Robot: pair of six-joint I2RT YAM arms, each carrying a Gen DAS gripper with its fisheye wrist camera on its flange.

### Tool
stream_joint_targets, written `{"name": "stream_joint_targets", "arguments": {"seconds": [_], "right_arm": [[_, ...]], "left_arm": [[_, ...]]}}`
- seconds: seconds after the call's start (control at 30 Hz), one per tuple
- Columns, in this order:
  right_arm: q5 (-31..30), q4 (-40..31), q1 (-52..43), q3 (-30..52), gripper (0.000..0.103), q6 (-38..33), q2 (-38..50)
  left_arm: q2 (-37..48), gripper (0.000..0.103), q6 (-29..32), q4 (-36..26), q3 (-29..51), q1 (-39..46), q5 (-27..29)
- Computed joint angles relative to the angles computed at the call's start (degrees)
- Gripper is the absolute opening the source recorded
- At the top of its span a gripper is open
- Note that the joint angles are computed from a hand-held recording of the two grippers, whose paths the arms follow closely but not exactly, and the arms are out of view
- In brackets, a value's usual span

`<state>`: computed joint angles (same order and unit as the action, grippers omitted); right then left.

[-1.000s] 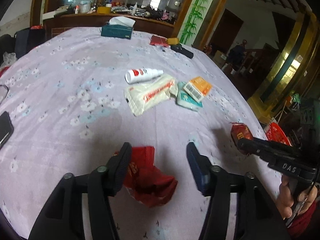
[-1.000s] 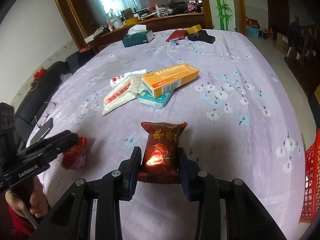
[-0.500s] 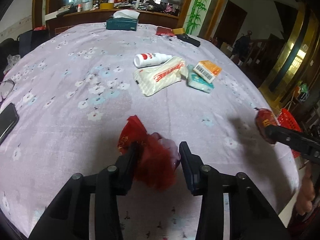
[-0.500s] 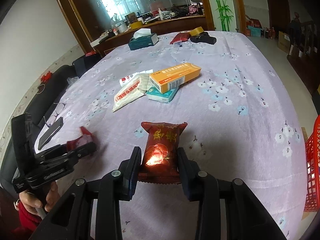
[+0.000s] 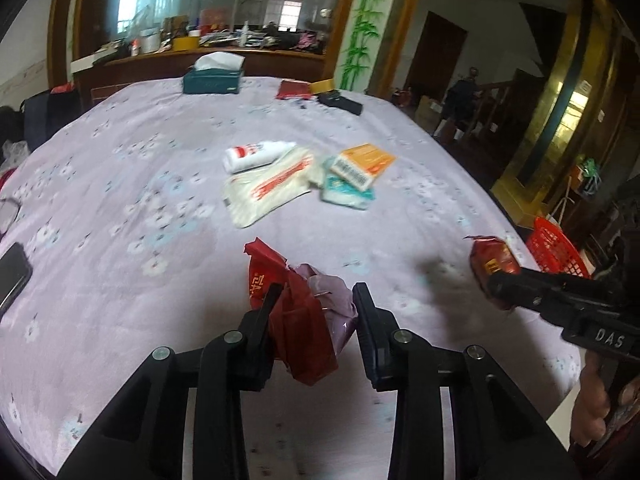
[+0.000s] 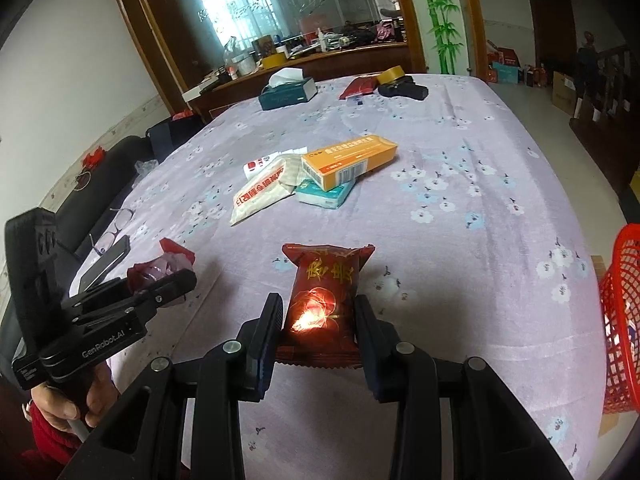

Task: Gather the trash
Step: 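Carry the red bag and foil packet over the red basket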

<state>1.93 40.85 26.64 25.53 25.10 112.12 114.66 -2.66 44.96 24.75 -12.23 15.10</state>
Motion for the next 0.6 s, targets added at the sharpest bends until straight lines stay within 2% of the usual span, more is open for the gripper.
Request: {"name": "stream_joint_targets", "arguments": {"seconds": [0.6], "right_arm": [[-1.5,3.7,-3.5,-6.5,0.039,1.4,-3.8]], "left_arm": [[-3.3,0.033,-2.4,-4.3,1.8,-8.5,-2.0]]}}
